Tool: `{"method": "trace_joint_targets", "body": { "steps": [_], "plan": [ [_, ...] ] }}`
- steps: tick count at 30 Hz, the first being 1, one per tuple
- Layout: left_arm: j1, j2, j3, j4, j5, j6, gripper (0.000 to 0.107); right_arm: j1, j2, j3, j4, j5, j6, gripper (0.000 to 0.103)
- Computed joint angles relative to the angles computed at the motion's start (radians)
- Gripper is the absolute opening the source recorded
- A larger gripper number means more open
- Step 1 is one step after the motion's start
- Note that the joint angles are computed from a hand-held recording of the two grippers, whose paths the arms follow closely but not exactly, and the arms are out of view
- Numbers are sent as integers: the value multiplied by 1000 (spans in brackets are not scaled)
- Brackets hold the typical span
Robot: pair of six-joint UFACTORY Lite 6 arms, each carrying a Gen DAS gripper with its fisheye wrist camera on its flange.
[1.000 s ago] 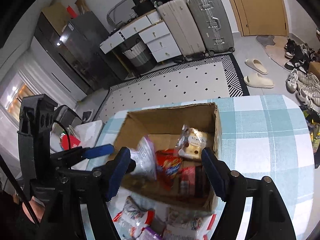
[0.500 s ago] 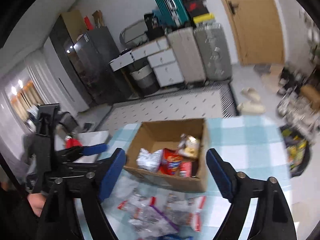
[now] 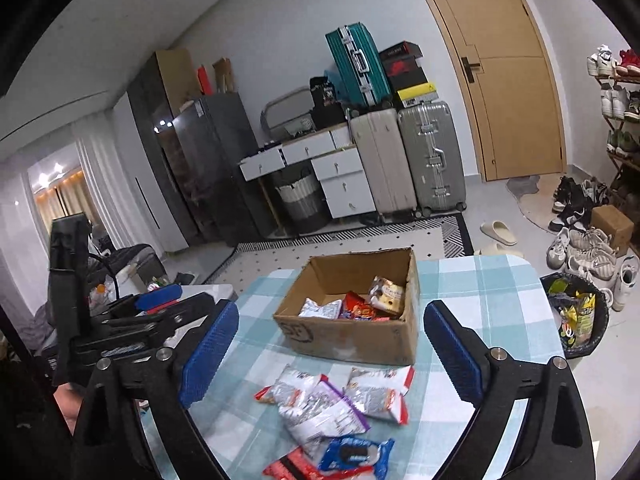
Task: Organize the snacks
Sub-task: 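Move both open tools back from the box to the snack pile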
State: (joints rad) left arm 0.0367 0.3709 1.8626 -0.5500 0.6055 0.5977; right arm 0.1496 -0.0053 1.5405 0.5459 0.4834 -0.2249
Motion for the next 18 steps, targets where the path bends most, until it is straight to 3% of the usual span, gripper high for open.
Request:
{"method": "trace_joint_targets", "body": {
  "steps": [3,9,15,18],
  "plan": [
    [9,-162,-194,-78,-41,93,102,30,-103,-114,0,-47,9,96],
    [17,-338,-407,-77,-76,95,102,32,-233,-273,134,-88,-70,99],
    [54,-379,-529,-152,-56,166,102,28,-365,-428,270,-120,-184,102],
    [68,-412,-640,-233,-104,267,102,45,-424,-497,200,-148,-121,102]
  ]
}}
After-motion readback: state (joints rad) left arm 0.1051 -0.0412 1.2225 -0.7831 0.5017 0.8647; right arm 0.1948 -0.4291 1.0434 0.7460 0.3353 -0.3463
